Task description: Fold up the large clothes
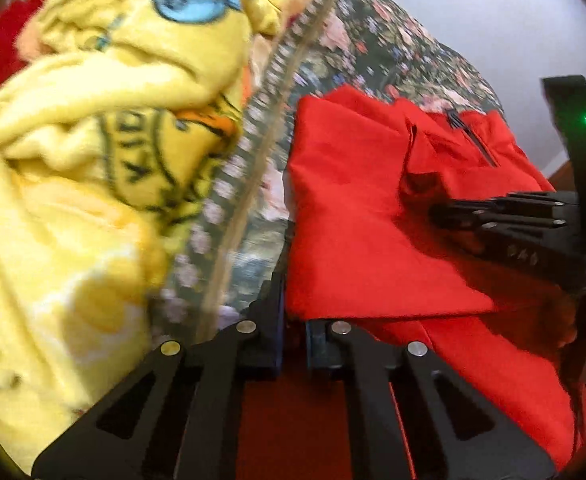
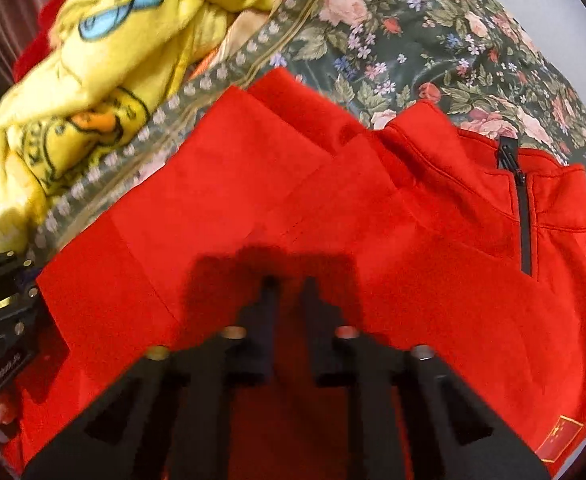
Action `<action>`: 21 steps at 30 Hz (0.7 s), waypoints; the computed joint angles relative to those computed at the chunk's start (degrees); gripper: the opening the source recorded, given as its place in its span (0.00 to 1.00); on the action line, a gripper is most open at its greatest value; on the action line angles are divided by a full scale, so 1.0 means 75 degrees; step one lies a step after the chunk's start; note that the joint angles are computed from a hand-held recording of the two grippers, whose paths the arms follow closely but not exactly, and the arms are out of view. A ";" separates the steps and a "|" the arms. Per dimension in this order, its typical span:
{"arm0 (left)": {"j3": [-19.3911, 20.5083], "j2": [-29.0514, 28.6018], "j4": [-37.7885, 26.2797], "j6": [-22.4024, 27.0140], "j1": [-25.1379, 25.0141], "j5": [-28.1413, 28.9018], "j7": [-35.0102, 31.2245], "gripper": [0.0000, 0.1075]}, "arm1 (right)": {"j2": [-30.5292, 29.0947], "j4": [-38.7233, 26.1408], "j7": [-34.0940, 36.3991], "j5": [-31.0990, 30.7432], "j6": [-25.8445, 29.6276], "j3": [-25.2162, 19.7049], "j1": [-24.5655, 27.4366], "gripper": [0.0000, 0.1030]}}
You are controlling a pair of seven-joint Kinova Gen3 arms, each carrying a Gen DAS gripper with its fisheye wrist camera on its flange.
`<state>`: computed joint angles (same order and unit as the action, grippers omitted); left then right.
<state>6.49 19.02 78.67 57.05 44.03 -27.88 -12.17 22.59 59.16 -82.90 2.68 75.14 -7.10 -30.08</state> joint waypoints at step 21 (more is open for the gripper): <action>0.0053 0.0463 -0.1293 0.2333 0.0409 0.0146 -0.0558 0.09 | -0.2413 0.0943 0.0613 -0.1764 -0.0476 0.0346 0.2464 0.06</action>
<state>6.89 22.49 68.97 74.55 47.10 -26.78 -16.35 4.49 66.23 -78.30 -10.55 71.57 -4.50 -11.60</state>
